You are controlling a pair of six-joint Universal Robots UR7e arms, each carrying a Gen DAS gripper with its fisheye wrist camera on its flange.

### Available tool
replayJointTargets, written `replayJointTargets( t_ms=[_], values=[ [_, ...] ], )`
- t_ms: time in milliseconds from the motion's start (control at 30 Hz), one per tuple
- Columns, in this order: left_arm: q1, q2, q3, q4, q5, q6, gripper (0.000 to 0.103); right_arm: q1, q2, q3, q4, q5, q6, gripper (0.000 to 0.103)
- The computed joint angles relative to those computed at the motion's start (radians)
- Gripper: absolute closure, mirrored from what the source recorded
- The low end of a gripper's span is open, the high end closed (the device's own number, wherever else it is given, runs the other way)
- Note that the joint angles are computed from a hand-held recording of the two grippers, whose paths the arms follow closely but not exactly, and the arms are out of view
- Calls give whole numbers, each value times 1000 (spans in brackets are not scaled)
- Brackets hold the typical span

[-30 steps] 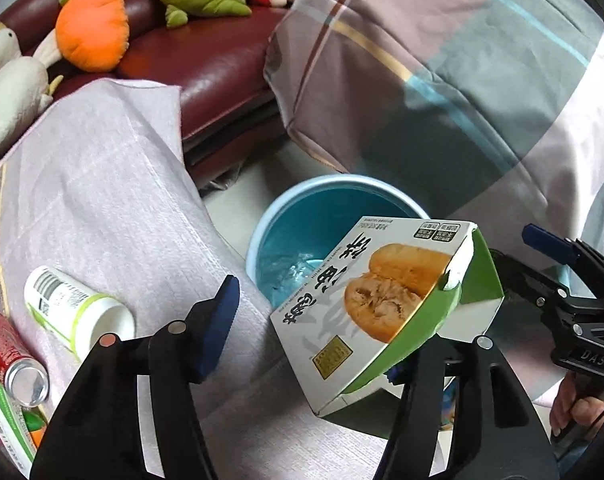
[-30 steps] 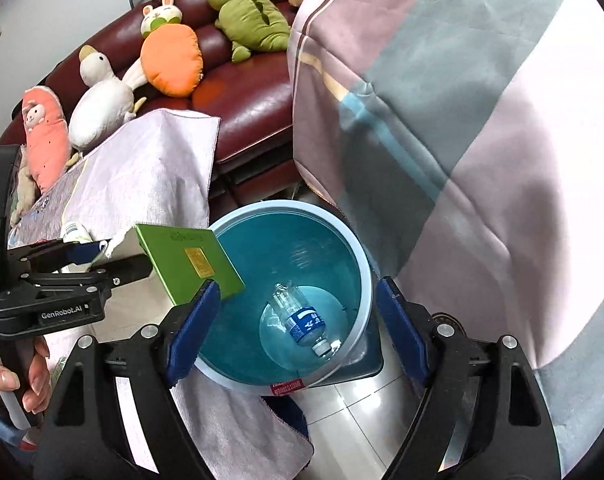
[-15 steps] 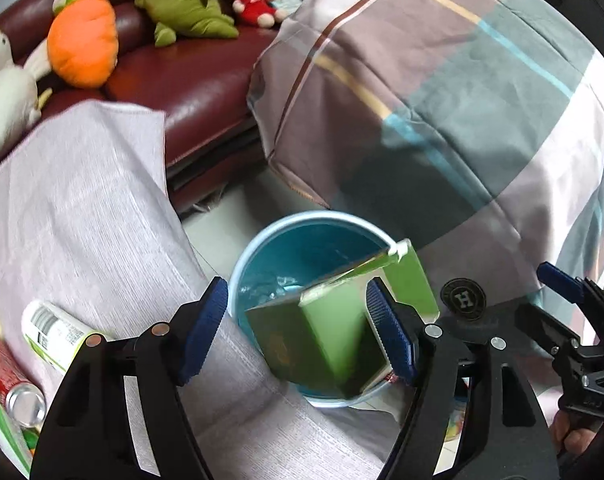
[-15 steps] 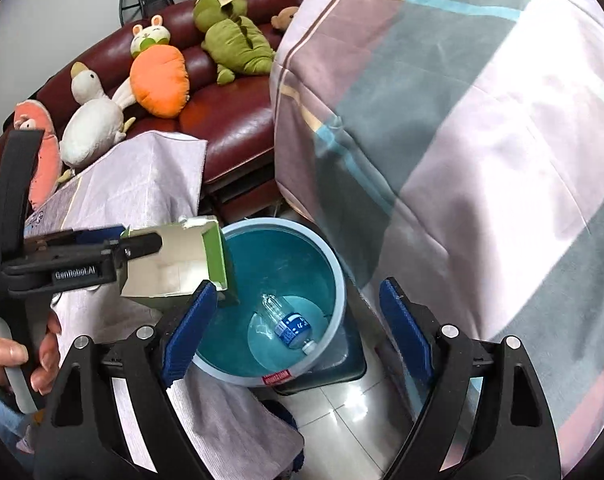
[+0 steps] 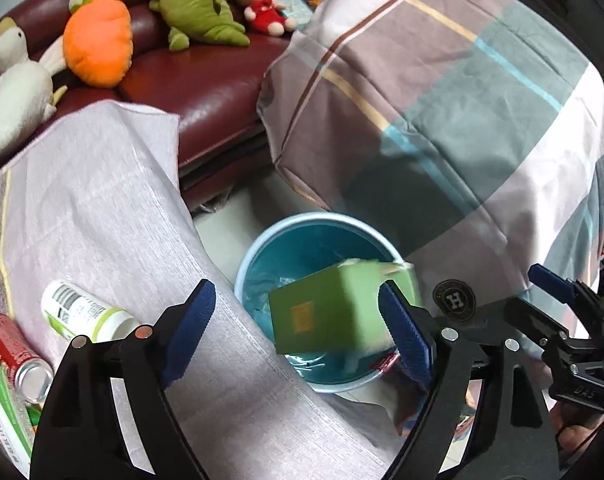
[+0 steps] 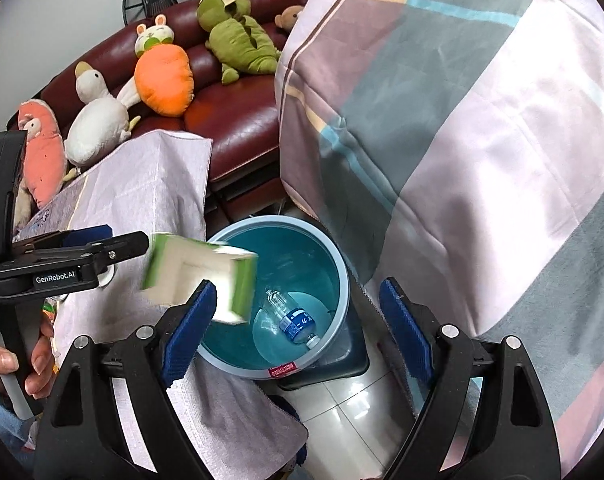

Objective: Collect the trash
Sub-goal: 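Lower the green box into the teal bin and open the left gripper, then grasp the red Coca-Cola can with the left gripper while the right gripper grasps the pill bottle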

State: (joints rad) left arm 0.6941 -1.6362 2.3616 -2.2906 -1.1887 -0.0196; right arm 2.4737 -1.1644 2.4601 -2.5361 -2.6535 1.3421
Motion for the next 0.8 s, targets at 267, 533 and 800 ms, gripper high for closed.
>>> replayJointTargets(
  t_ms=[267, 533, 800],
  values=[
    [-22, -118, 21, 57, 41, -10, 15, 28, 26, -45, 41, 19, -3, 23],
    [79, -223, -10, 173, 121, -23, 15, -18, 170, -90, -296, 94, -350, 23],
    [225, -256, -78, 169, 201, 6, 15, -81, 323, -243, -400, 188, -653, 23]
  ],
)
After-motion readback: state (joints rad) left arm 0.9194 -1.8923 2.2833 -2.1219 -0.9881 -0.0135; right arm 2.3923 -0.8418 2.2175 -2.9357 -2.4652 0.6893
